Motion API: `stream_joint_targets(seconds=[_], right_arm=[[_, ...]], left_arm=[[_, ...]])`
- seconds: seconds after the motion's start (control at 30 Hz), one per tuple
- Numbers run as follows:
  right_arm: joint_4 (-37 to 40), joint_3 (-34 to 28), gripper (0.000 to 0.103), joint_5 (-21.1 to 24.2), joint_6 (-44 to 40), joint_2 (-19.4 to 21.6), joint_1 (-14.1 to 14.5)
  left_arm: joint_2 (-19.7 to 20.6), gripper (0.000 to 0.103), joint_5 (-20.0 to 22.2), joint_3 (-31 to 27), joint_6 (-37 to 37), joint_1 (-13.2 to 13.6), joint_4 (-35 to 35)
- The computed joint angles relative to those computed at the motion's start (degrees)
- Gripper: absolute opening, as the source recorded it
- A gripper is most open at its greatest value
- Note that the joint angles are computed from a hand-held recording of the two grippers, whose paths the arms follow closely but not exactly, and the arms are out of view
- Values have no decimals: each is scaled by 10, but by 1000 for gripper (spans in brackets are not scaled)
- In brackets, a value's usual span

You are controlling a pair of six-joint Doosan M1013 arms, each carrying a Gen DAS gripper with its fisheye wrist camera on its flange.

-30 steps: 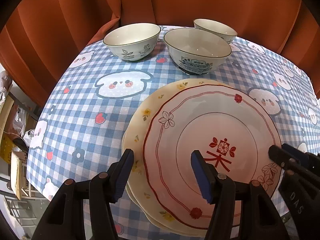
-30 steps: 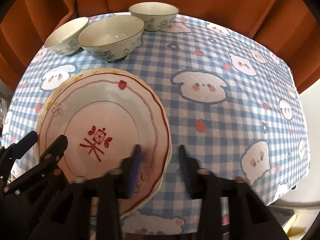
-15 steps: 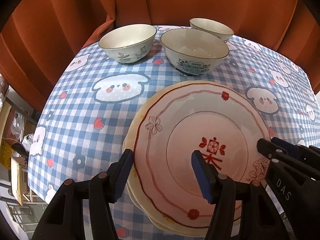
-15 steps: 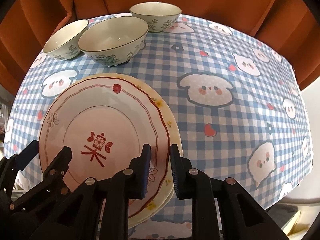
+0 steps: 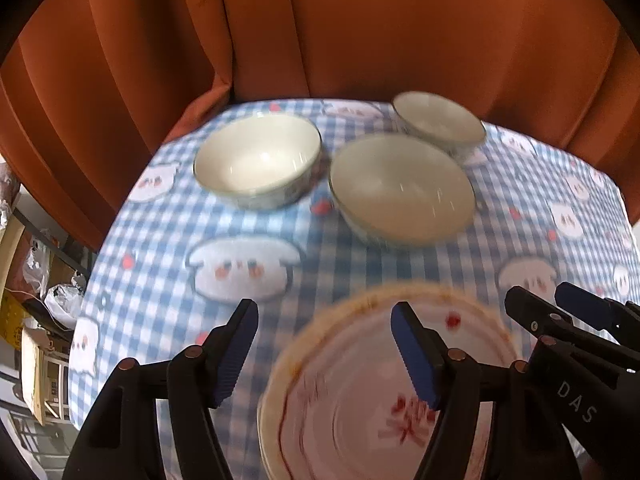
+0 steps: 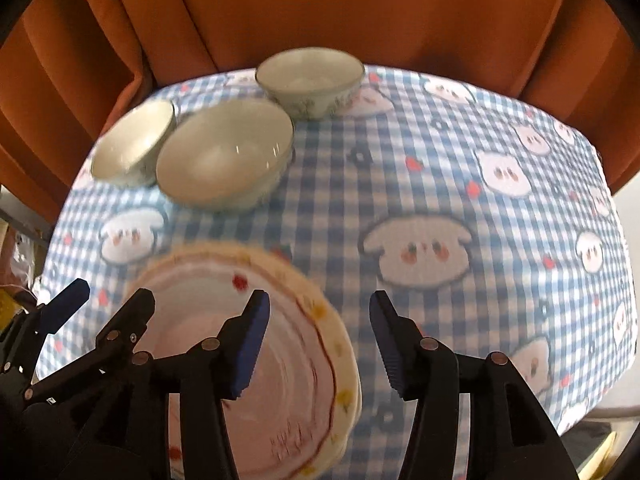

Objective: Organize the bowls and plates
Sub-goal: 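Move both grippers to the large white bowl and grasp its rim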

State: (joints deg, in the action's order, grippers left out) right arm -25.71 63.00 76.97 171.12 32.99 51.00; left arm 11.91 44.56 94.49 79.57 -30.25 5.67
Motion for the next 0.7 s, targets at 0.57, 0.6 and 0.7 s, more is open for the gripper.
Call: stream_joint_targets(seconds=[0.57,0.6,0.7], right_arm=[[-2,-3,64,-62,-36,5,-64],[3,-2,64,-66,-38,7,-68],[10,3,64,-79,-47,8,-75]], left_arm=[[86,84,41,-95,-36,-2,27],[89,83,42,-95,-35,-3,30],[98,80,47,-101,-32,-4,24]])
